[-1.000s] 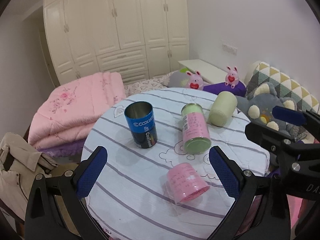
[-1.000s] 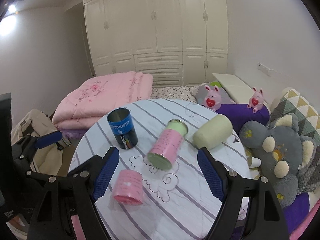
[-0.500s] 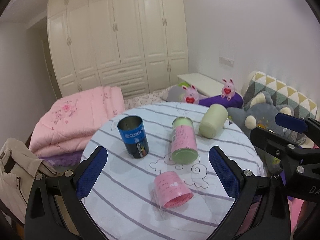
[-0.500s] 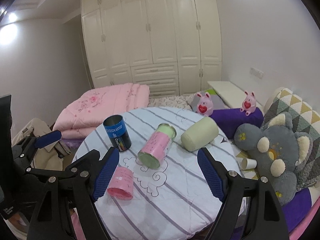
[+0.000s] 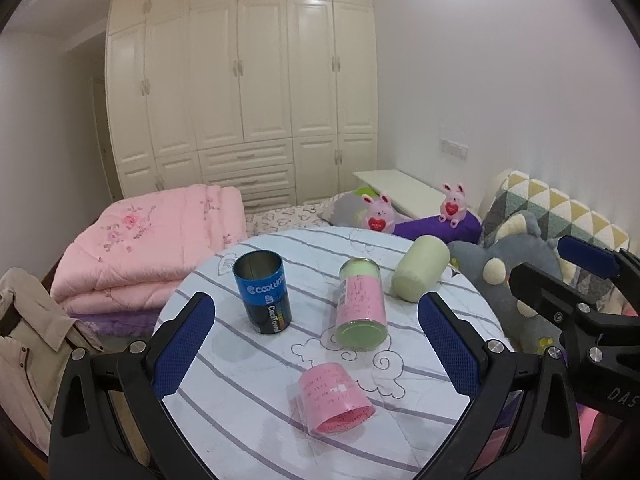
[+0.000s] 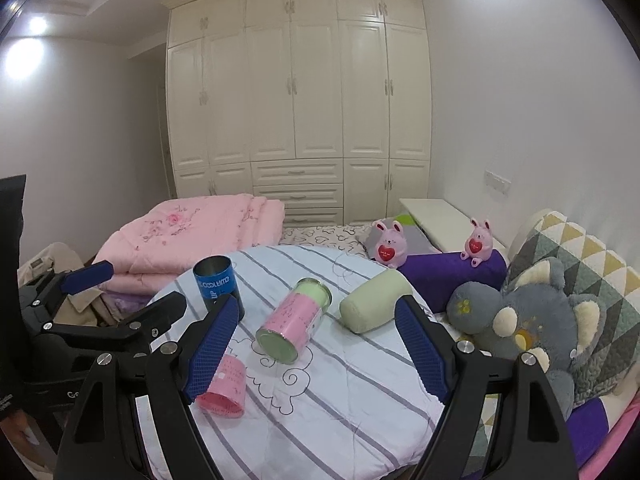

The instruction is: Flip cup upright

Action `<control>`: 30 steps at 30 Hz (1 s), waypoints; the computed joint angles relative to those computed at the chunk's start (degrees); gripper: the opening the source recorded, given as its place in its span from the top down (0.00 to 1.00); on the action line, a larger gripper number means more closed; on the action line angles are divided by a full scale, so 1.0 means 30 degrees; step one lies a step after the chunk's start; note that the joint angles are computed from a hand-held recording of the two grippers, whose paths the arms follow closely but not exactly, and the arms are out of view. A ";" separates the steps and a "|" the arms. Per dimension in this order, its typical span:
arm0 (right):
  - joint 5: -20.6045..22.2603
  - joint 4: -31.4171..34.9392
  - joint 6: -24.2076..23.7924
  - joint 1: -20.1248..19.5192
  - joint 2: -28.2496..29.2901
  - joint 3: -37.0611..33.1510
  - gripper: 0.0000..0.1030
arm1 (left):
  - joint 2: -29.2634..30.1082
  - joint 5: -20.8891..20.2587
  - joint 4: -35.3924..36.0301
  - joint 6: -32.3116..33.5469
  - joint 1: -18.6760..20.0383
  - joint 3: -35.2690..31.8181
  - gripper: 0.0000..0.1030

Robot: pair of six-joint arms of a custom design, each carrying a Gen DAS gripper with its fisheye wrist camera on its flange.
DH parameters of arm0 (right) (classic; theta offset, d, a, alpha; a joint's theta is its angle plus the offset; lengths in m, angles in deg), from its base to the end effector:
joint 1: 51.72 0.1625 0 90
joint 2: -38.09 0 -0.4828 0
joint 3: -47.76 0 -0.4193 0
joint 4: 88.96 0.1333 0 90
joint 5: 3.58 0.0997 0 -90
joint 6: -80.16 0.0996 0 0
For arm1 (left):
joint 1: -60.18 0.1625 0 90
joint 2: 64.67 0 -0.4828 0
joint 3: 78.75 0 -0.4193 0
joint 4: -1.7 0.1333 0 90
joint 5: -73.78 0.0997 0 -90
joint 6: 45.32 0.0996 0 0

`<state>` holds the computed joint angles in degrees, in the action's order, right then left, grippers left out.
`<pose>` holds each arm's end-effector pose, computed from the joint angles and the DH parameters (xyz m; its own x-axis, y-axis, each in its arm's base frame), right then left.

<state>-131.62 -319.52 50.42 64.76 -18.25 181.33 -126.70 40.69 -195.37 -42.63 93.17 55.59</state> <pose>0.2762 -0.3932 0.2093 -0.7260 -0.0763 0.6834 -0.6453 0.4191 -0.6387 -0.2735 -0.4359 0.2016 -0.6648 0.2186 -0.7143 0.7211 0.4375 -0.5372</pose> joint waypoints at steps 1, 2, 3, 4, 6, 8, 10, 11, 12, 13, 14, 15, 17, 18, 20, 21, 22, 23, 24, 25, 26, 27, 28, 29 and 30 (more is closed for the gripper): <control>0.0000 -0.0125 -0.0103 0.0018 0.0046 -0.0012 0.20 | 0.0020 0.0007 -0.0209 0.0061 -0.0010 0.0039 0.00; -0.0007 -0.0429 -0.0305 0.0022 0.0167 -0.0040 0.20 | -0.0001 -0.0040 -0.0275 0.0090 0.0019 0.0038 0.00; -0.0015 -0.0545 -0.0412 0.0026 0.0225 -0.0074 0.20 | -0.0013 -0.0027 -0.0313 0.0097 0.0034 0.0032 0.00; -0.0008 -0.0621 -0.0491 0.0022 0.0253 -0.0084 0.20 | 0.0082 -0.0022 -0.0647 0.0222 0.0019 0.0052 0.00; 0.0077 -0.0910 -0.0688 0.0029 0.0326 -0.0079 0.20 | 0.0145 -0.0116 -0.0861 0.0408 0.0099 0.0003 0.00; 0.0106 -0.1015 -0.0777 0.0029 0.0372 -0.0102 0.20 | 0.0280 -0.0004 -0.1185 0.0657 0.0100 -0.0018 0.00; 0.0131 -0.1151 -0.0880 0.0032 0.0426 -0.0128 0.20 | 0.0327 0.0069 -0.1152 0.0749 0.0062 -0.0034 0.00; 0.0121 -0.1102 -0.0883 0.0029 0.0420 -0.0133 0.20 | 0.0387 0.0090 -0.1303 0.0855 0.0050 -0.0029 0.00; 0.0134 -0.1170 -0.0931 0.0045 0.0450 -0.0143 0.20 | 0.0412 0.0143 -0.1423 0.0927 0.0023 -0.0004 0.00; 0.0153 -0.1289 -0.1008 0.0054 0.0480 -0.0142 0.20 | 0.0419 0.0197 -0.1558 0.0984 -0.0004 0.0036 0.00; 0.0121 -0.1272 -0.1012 0.0078 0.0503 -0.0162 0.20 | 0.0444 0.0197 -0.1692 0.1072 -0.0002 0.0050 0.00; 0.0154 -0.1245 -0.1002 0.0075 0.0489 -0.0152 0.20 | 0.0445 0.0188 -0.1699 0.1070 -0.0005 0.0051 0.00; 0.0175 -0.1342 -0.1009 0.0082 0.0492 -0.0099 0.20 | 0.0494 0.0207 -0.1872 0.1105 -0.0016 0.0062 0.00; 0.0142 -0.1304 -0.1000 0.0090 0.0485 -0.0094 0.20 | 0.0492 0.0194 -0.1849 0.1120 0.0000 0.0042 0.00; 0.0201 -0.1336 -0.1050 0.0062 0.0470 -0.0101 0.20 | 0.0460 0.0154 -0.1826 0.1096 0.0007 0.0062 0.00; 0.0215 -0.1353 -0.1087 0.0056 0.0472 -0.0121 0.20 | 0.0522 0.0211 -0.1971 0.1133 -0.0010 0.0055 0.00; 0.0204 -0.1324 -0.1101 0.0054 0.0467 -0.0137 0.20 | 0.0503 0.0196 -0.1891 0.1146 0.0005 0.0039 0.00; 0.0194 -0.1356 -0.1118 0.0063 0.0471 -0.0119 0.20 | 0.0489 0.0191 -0.1846 0.1128 0.0006 0.0043 0.00; 0.0216 -0.1417 -0.1144 0.0062 0.0487 -0.0122 0.20 | 0.0514 0.0215 -0.1958 0.1138 -0.0004 0.0051 0.00; 0.0168 -0.1389 -0.1155 0.0077 0.0477 -0.0117 0.20 | 0.0537 0.0210 -0.2060 0.1177 0.0008 0.0067 0.00; 0.0154 -0.1306 -0.1122 0.0075 0.0448 -0.0111 0.20 | 0.0538 0.0190 -0.2032 0.1191 0.0022 0.0071 0.00; 0.0152 -0.1289 -0.1129 0.0076 0.0429 -0.0098 0.20 | 0.0555 0.0194 -0.2134 0.1197 0.0033 0.0073 0.00; 0.0154 -0.1325 -0.1137 0.0082 0.0436 -0.0098 0.20 | 0.0593 0.0178 -0.2230 0.1223 0.0031 0.0052 0.00; 0.0125 -0.1240 -0.1093 0.0082 0.0436 -0.0129 0.20 | 0.0646 0.0162 -0.2291 0.1267 0.0043 0.0039 0.00; 0.0104 -0.1204 -0.1074 0.0085 0.0426 -0.0125 0.20 | 0.0678 0.0186 -0.2305 0.1336 0.0066 0.0010 0.00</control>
